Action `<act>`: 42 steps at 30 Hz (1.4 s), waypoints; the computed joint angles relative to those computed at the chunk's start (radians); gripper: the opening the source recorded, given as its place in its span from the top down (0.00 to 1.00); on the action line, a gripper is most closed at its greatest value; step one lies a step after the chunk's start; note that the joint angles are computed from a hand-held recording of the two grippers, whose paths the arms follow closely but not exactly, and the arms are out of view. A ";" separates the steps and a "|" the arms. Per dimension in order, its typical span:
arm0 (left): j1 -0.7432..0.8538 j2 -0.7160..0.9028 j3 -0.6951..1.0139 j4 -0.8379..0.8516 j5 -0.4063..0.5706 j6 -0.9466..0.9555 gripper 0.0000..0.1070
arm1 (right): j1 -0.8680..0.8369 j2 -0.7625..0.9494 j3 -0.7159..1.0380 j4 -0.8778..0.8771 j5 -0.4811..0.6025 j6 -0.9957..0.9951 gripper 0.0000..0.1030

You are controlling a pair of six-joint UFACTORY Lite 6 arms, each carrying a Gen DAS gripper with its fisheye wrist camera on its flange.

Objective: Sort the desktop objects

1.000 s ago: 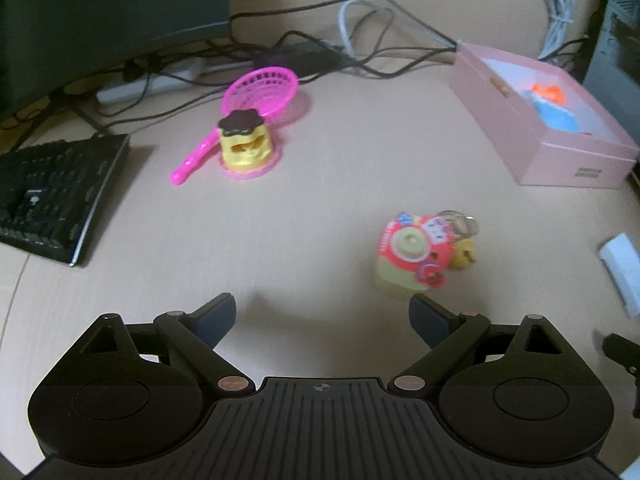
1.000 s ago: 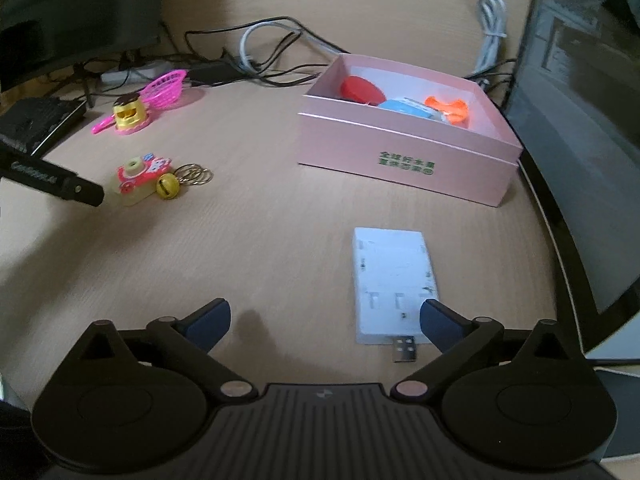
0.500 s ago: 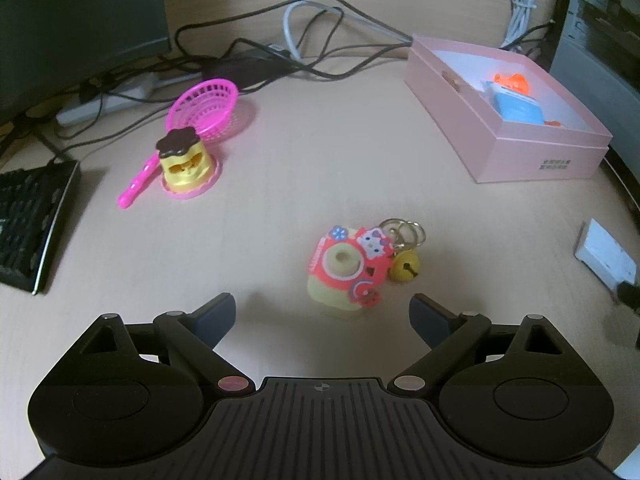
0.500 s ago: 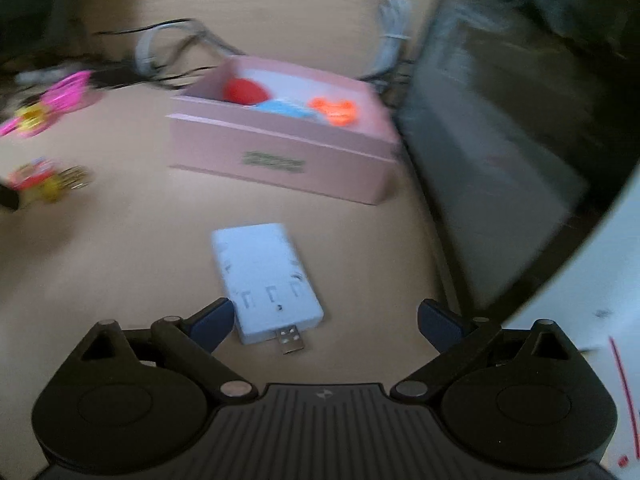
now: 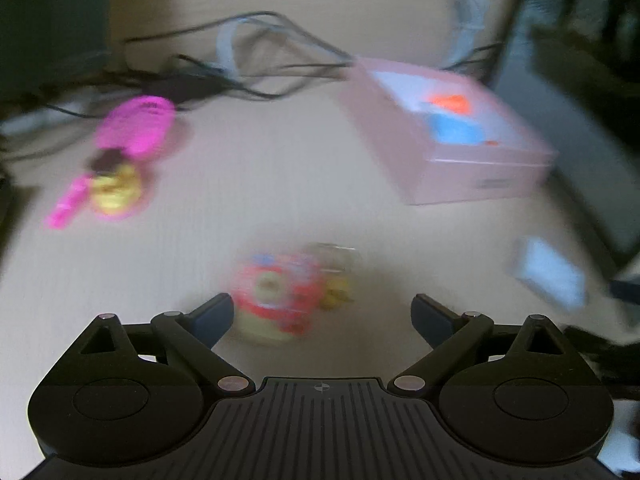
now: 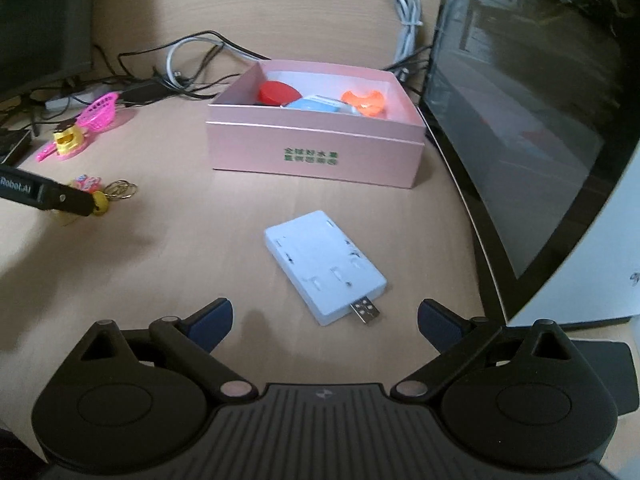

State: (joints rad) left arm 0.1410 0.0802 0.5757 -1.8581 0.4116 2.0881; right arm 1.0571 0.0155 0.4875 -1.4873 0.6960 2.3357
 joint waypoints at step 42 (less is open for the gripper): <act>-0.225 -0.044 -0.116 -0.756 -0.136 0.746 0.41 | -0.166 -0.022 -0.014 -0.250 -0.130 0.047 0.04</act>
